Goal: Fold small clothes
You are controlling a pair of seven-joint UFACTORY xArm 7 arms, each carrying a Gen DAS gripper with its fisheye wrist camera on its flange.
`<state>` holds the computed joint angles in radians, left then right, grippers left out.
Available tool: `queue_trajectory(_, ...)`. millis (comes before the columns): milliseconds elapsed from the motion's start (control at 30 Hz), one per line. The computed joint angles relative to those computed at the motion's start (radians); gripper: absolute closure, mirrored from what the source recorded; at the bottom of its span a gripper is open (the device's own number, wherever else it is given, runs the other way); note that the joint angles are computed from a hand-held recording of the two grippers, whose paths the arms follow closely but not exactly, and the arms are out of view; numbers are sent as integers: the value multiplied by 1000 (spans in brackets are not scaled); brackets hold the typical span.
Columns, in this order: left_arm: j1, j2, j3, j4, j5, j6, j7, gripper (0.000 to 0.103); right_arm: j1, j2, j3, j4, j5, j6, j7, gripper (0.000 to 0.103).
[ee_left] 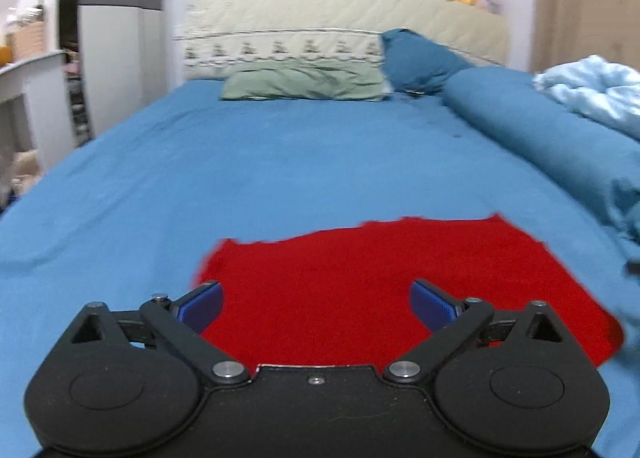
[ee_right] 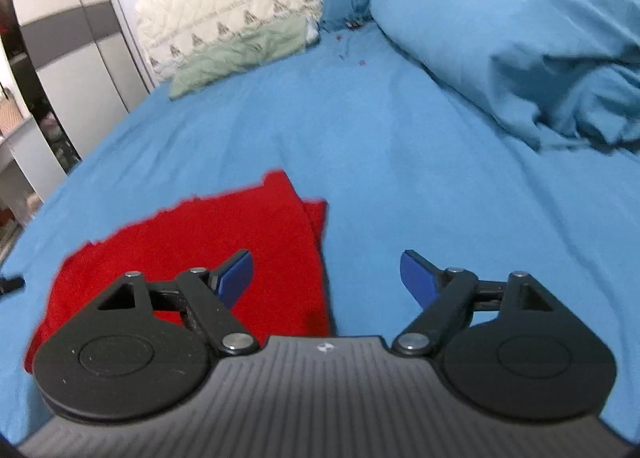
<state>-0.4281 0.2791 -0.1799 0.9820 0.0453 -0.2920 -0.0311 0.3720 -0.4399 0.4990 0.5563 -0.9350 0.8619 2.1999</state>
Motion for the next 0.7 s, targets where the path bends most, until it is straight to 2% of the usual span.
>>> queue_trajectory(100,-59,56,0,66,-26,63,-12,2,6,59,11,4,6,-18,43,7)
queue_trajectory(200,-176,118,84,135,-68,120,-33,2,7,164,31,45,-73,0,135,7)
queue_trajectory(300,-284,170,187,199,-83,171,-72,2,34,237,20,72,-128,22,180,8)
queue_trajectory(433,-331,213,243,252,-63,248,-142,2,70,334,-16,108,-180,48,205,9)
queue_trajectory(533,-306,235,224,281,-40,295,-180,1,113,414,-38,152,-198,103,182,11)
queue_trajectory(567,-307,240,226,285,-27,299,-192,0,128,425,-46,160,-204,114,180,13)
queue_trajectory(667,-322,244,245,294,14,318,-236,0,171,441,-74,174,-225,131,173,31)
queue_trajectory(700,-331,247,255,301,29,333,-252,0,186,447,-83,183,-223,145,159,40)
